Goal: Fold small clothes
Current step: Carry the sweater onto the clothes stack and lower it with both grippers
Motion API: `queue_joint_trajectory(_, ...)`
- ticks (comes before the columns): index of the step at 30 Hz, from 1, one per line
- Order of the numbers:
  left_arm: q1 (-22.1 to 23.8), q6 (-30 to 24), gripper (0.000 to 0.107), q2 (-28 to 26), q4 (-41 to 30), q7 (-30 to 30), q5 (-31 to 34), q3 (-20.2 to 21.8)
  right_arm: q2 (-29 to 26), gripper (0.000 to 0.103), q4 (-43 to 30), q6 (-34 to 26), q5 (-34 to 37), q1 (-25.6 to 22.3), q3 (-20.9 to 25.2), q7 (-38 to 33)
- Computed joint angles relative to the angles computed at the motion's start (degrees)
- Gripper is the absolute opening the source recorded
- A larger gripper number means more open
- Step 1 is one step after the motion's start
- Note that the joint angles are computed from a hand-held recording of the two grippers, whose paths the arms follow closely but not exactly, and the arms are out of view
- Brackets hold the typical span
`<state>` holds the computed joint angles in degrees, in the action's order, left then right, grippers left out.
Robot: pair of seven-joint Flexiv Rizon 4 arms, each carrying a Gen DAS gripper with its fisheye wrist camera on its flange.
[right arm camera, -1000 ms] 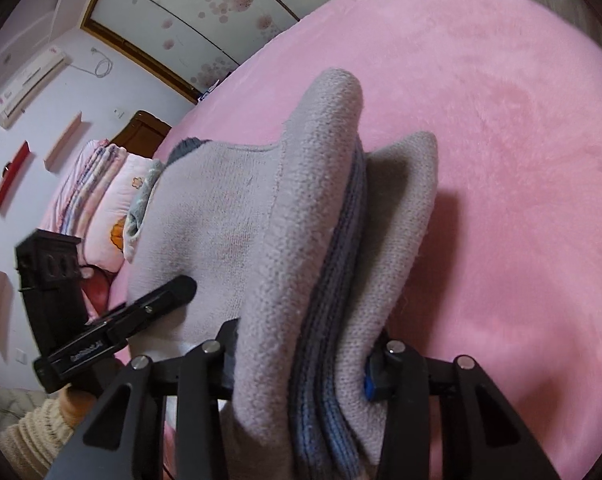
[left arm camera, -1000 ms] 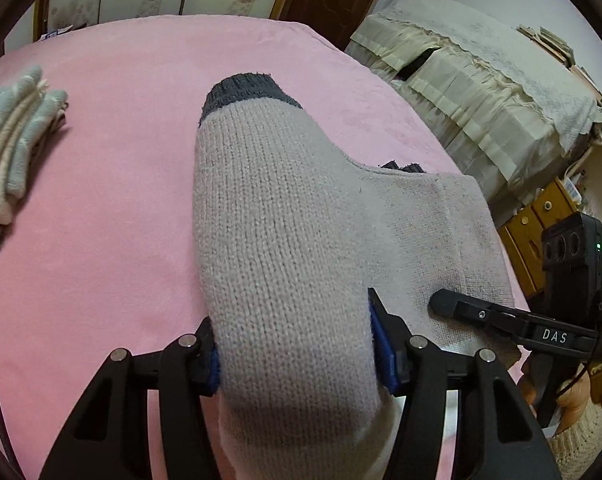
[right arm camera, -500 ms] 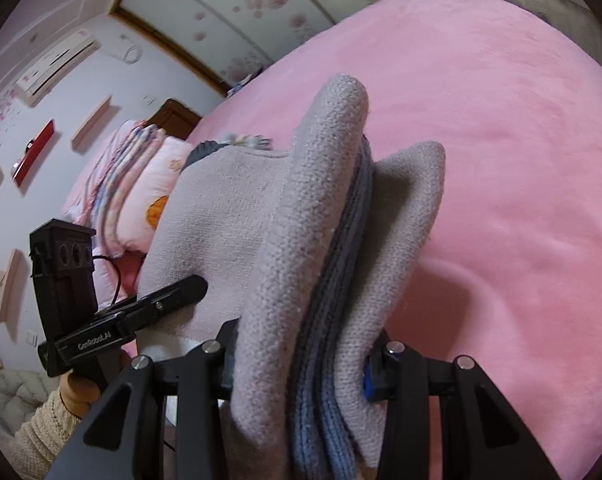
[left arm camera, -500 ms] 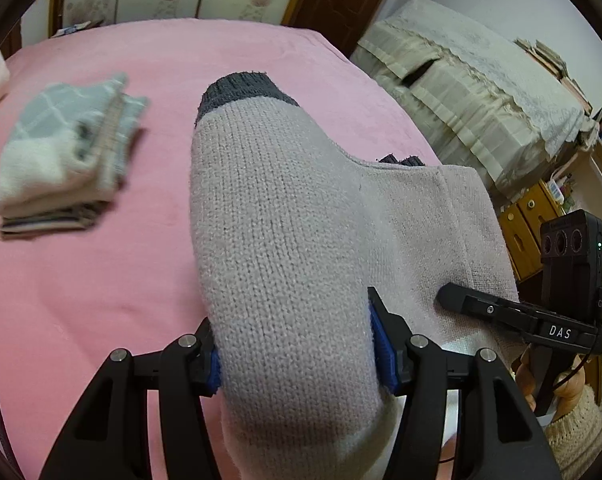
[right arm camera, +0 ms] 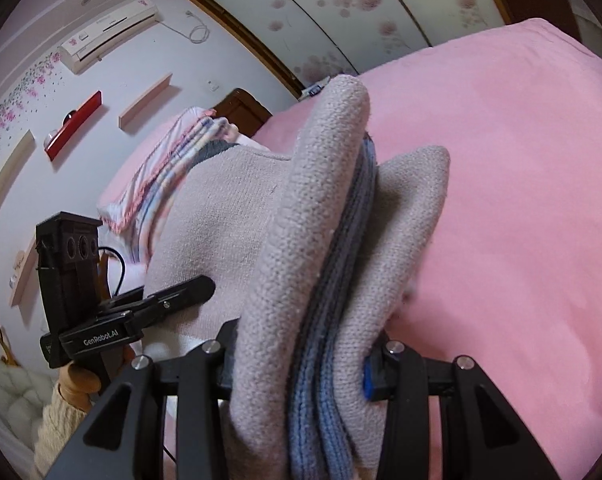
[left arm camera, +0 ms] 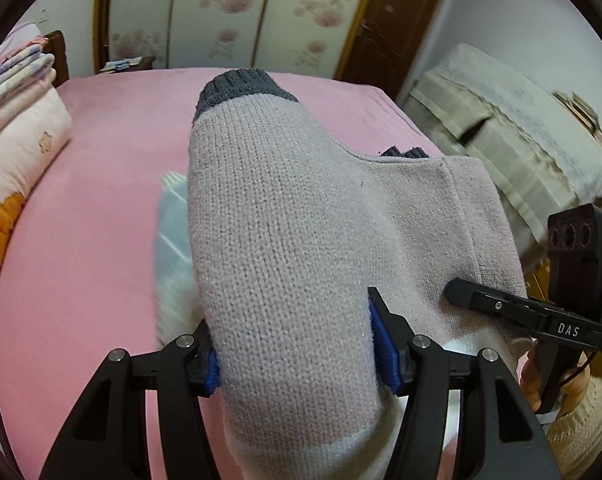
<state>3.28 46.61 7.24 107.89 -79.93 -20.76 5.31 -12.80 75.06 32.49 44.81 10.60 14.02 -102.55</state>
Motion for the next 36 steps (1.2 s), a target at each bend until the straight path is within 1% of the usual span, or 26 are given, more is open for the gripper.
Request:
queue_joint_trajectory(3,2.5,0.0,0.059,-5.1,-3.4,3.7,-2.6,1.5,-6.7,0.040,-6.3,3.6,-3.2,4.1,0.3,3.7)
queue_joint_trajectory(5,4.3,0.4,0.059,-8.9,-5.5,5.7,-4.1,1.5,-11.2,0.040,-10.1,5.2,-5.4,5.8,0.8,6.1)
queue_joint_trajectory(7,5.4,1.4,0.060,-12.0,-6.6,6.5,-4.9,0.9,-15.6,0.040,-13.7,6.6,-7.6,7.2,1.3,8.2)
queue_joint_trajectory(10,6.9,3.1,0.060,-16.5,-8.1,7.8,-5.7,0.0,-20.2,0.040,-16.7,8.1,-10.2,7.9,2.3,10.2)
queue_joint_trajectory(14,8.2,6.3,0.062,-21.8,-8.3,10.6,-7.8,-1.6,-24.4,0.040,-18.0,9.4,-12.5,7.7,3.5,12.2)
queue_joint_trajectory(16,8.1,8.6,0.068,-24.1,-8.4,9.5,-7.2,-1.9,-26.0,0.040,-18.0,10.2,-13.4,7.5,4.0,12.8)
queue_joint_trajectory(17,8.4,11.5,0.070,-25.0,-7.4,10.2,-8.6,-2.6,-26.8,0.041,-18.0,10.7,-13.9,7.6,4.1,12.8)
queue_joint_trajectory(20,9.2,19.5,0.082,-26.1,-4.4,13.7,-12.6,-4.7,-28.5,0.042,-17.8,12.8,-14.1,6.9,5.3,11.9)
queue_joint_trajectory(21,9.1,21.7,0.089,-26.3,-3.7,14.0,-12.8,-4.9,-28.8,0.043,-17.9,13.1,-14.1,6.6,5.7,11.6)
queue_joint_trajectory(24,10.8,24.6,0.091,-25.8,-1.5,18.3,-17.6,-7.4,-29.2,0.046,-18.1,12.8,-14.1,5.7,6.9,9.3)
queue_joint_trajectory(25,10.9,25.5,0.094,-25.7,-1.0,19.1,-18.5,-7.6,-29.0,0.048,-18.0,12.6,-14.9,5.9,6.7,8.6)
queue_joint_trajectory(26,10.4,26.7,0.096,-25.5,-0.8,18.5,-17.8,-6.8,-28.9,0.049,-18.2,12.2,-15.6,6.2,6.5,8.3)
queue_joint_trajectory(28,10.4,28.8,0.096,-25.3,-0.5,18.3,-18.1,-6.6,-28.3,0.050,-18.4,11.5,-17.8,7.3,5.6,8.5)
queue_joint_trajectory(31,9.4,34.1,0.096,-24.0,0.7,15.3,-16.0,-4.9,-27.1,0.052,-17.9,10.4,-21.7,8.9,3.8,9.7)
queue_joint_trajectory(32,8.6,35.7,0.096,-23.6,0.7,12.5,-13.9,-3.1,-26.6,0.053,-17.5,10.5,-22.8,9.3,3.3,10.1)
queue_joint_trajectory(33,8.7,37.1,0.096,-23.1,1.0,11.1,-13.4,-2.9,-26.0,0.054,-16.9,10.6,-23.9,9.6,2.8,10.4)
queue_joint_trajectory(34,8.6,38.0,0.096,-22.6,1.2,9.6,-12.3,-2.3,-25.4,0.055,-16.2,10.9,-25.0,9.8,2.4,10.7)
queue_joint_trajectory(35,7.4,38.4,0.096,-22.1,1.2,6.3,-9.2,0.1,-24.6,0.055,-15.2,11.5,-25.7,9.8,2.1,11.0)
queue_joint_trajectory(36,7.0,37.3,0.096,-22.1,0.1,4.1,-6.7,1.6,-23.9,0.058,-14.2,12.5,-26.8,10.1,1.7,11.4)
